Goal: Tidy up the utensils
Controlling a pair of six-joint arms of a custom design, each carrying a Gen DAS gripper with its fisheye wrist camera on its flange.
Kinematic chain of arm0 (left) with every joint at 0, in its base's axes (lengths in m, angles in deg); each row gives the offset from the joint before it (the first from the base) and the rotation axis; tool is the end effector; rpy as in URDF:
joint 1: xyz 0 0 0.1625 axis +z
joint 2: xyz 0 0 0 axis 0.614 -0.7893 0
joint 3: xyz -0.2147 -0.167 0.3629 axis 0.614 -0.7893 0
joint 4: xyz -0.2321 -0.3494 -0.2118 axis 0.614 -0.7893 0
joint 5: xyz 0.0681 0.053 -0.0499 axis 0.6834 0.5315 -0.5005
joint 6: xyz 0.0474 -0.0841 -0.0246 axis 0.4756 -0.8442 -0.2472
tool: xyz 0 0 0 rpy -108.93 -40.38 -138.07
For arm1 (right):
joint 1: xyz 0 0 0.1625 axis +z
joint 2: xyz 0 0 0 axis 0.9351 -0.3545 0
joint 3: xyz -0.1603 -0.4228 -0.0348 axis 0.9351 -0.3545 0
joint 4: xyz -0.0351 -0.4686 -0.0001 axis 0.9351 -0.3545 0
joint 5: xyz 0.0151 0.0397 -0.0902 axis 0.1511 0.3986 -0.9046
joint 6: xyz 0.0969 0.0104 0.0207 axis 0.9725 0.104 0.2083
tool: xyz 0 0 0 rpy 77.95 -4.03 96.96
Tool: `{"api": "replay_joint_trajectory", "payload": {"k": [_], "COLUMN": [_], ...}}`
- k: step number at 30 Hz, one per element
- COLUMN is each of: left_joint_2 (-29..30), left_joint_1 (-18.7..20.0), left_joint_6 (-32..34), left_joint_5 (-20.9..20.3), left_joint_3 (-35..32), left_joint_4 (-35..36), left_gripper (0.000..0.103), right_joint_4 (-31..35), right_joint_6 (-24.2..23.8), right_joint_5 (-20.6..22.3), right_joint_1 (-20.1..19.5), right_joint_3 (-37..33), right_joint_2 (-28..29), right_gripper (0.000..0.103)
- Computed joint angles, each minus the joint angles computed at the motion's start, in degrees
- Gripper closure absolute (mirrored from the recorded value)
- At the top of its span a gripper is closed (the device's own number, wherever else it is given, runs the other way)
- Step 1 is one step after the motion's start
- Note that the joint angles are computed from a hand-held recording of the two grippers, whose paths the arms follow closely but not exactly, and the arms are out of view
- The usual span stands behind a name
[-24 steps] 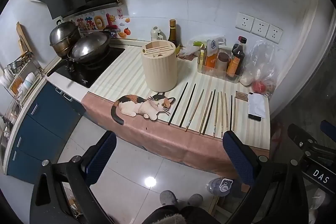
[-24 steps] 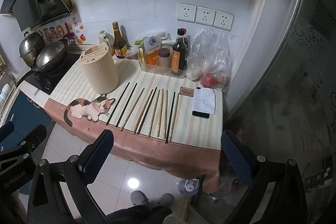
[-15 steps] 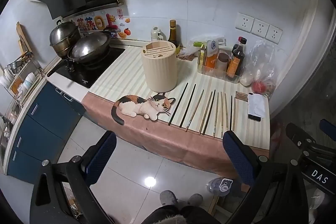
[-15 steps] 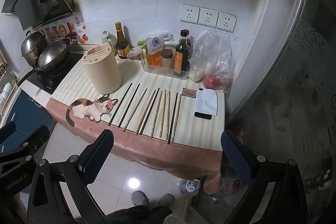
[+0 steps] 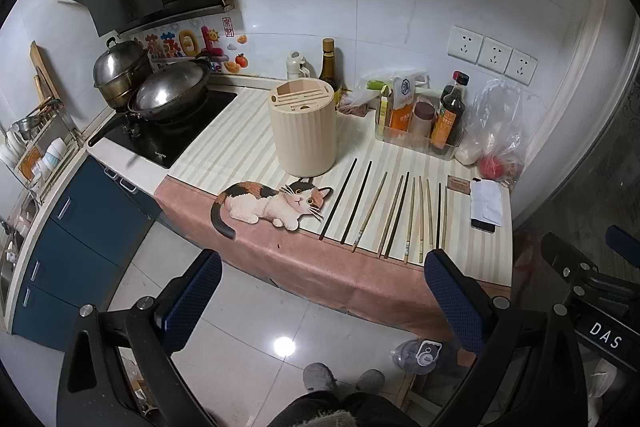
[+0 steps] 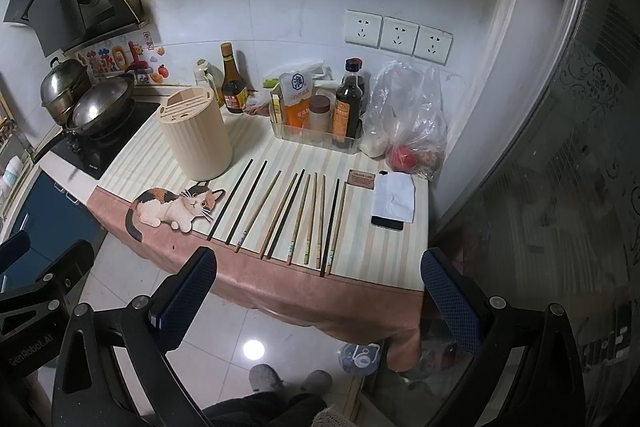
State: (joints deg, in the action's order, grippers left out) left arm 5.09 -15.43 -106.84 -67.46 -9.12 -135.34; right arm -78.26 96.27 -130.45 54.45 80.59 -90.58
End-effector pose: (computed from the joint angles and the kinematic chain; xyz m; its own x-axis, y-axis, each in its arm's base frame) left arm -0.6631 -0.4862 0.2222 -0.5896 0.4994 -0.6348 0.7165 0.6862 -0.1257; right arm 0.3367 -0.4332 0.6170 -0.4945 0.6121 0.6171 -0.0510 0.6883 -0.7236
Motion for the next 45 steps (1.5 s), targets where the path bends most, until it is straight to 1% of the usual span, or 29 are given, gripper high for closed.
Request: {"api": "replay_joint_trajectory", "payload": {"k": [1,4,5,7,8,9,17,45], "left_joint_2": [0.00,0.04,1.28,1.65,1.06,0.72,0.71,0.88], "left_joint_1": [-0.02,-0.08,-0.27,-0.38,-0.36,-0.30,-0.29,-0.28], "left_joint_6": [-0.09,-0.46,-0.70,-0.94,-0.85,-0.75,-0.89,-0.84], "left_joint_5": [0.10,0.20,-0.05,-0.01,-0.08,-0.15,-0.16,-0.26], "left_joint_3": [0.00,-0.07,-2.15,-2.70,-1.85,-1.40,-1.45,-1.78], "left_joint_4": [0.03,0.23,1.30,1.55,1.25,1.06,1.16,1.20], "left_gripper": [0.000,0.000,0.000,0.000,0.000,0.000,0.000,0.000], "right_joint_4": [1.00,0.70,1.27,1.49,-0.77,-1.07,-0.15,0.90], "right_joint_6": [0.76,0.50,0.96,1.08,-1.25,-1.70,-0.77,0.02], "right_joint_5": [0.08,-0.08,-0.05,-0.01,-0.20,-0.17,-0.15,-0.63], "right_joint_1": [0.20,0.10,0.20,0.24,-0.52,-0.63,-0.42,-0.23], "right_joint_3": [-0.69,-0.40,-0.71,-1.09,-0.04,-0.17,-0.35,-0.75], "right_joint_2": [0.47,0.26,0.52,0.74,-0.19,-0.15,0.12,0.42], "right_gripper": [0.000,0.000,0.000,0.000,0.000,0.000,0.000,0.000]}}
